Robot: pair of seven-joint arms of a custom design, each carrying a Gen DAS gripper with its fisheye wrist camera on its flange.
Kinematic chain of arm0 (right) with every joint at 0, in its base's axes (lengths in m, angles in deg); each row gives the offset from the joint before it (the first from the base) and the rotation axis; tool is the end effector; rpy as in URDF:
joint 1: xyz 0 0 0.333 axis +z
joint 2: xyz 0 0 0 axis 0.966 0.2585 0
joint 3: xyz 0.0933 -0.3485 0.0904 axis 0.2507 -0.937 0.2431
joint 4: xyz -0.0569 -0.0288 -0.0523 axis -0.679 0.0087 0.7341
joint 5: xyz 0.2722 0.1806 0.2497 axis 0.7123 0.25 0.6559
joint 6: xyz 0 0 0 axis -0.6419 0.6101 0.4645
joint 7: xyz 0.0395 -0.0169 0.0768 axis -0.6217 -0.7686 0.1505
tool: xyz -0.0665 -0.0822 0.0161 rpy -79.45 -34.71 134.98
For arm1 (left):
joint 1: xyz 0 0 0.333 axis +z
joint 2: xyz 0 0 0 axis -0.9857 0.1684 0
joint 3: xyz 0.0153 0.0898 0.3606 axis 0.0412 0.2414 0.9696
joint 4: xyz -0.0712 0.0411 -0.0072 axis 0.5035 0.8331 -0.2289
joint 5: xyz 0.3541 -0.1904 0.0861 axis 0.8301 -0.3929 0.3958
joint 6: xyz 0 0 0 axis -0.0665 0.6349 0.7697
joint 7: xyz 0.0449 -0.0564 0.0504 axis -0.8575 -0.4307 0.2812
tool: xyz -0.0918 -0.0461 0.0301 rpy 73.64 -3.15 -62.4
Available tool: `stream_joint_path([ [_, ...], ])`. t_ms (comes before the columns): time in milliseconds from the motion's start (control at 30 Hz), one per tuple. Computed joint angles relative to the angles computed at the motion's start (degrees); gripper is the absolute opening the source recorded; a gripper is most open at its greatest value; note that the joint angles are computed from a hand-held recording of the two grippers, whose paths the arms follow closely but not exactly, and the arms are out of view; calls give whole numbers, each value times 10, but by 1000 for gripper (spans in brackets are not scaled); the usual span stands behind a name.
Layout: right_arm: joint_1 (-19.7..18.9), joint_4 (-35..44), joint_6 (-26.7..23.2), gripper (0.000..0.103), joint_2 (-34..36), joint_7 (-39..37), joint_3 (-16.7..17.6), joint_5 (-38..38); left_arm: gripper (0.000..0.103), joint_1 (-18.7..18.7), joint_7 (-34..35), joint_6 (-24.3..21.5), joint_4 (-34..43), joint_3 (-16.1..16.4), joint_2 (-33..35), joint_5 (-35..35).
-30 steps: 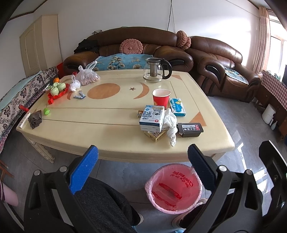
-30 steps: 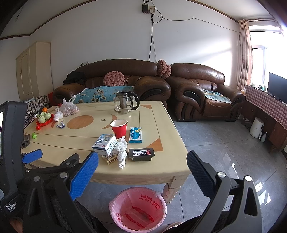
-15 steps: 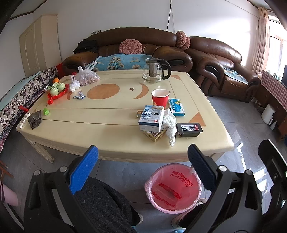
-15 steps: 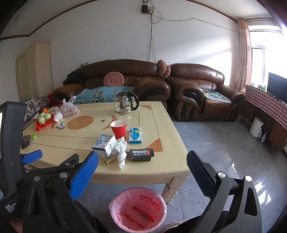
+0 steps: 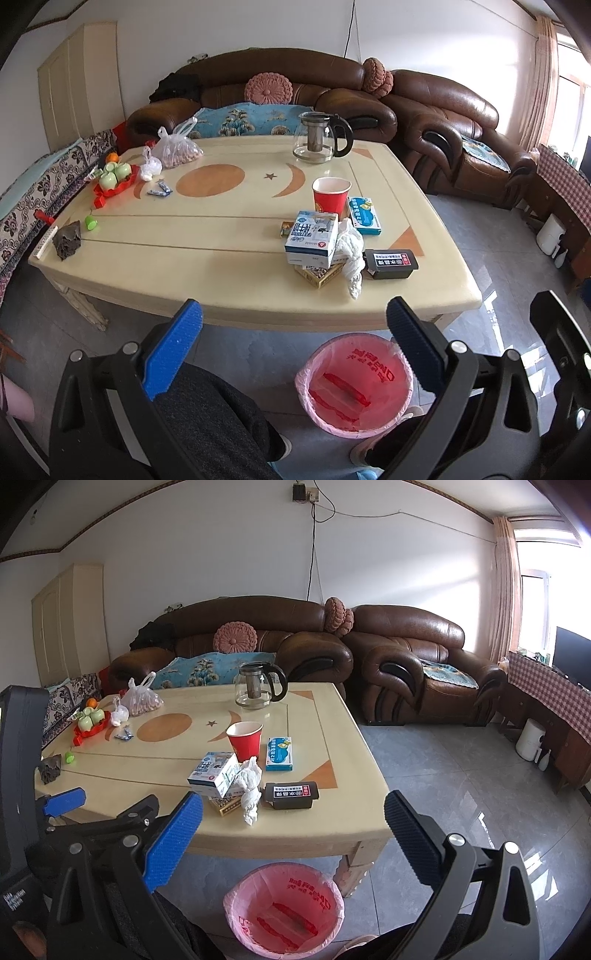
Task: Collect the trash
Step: 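Reach the left tool toward the milk carton while the right tool reaches toward the black box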
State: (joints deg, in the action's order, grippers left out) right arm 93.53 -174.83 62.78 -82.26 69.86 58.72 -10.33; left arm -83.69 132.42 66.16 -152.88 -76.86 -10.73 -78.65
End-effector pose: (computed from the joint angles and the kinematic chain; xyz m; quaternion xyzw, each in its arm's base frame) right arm 0.5135 0.2421 0.8138 -0.4814 0.7216 -0.4102 0.2816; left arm 0.6251 -0.1217 0.8035 -0.5442 0.7423 -0.3220 0.2216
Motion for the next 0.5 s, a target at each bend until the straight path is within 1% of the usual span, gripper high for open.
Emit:
stream_joint_path([
  [167,-4,0,18,96,12,-24,-10,14,98,1,-6,-32,35,2,28,1],
  [333,-7,1,32,96,27,-47,-20,8,98,1,-12,-54,69,4,59,8],
  [400,-12,-4,61,96,29,-75,-31,40,98,0,-12,-68,89,3,75,9],
  [433,-17,-9,85,96,30,-95,-40,71,98,0,-12,-74,98,3,82,8],
  [500,-23,-11,103,96,34,-113,-45,94,98,0,-9,-91,121,2,99,6],
])
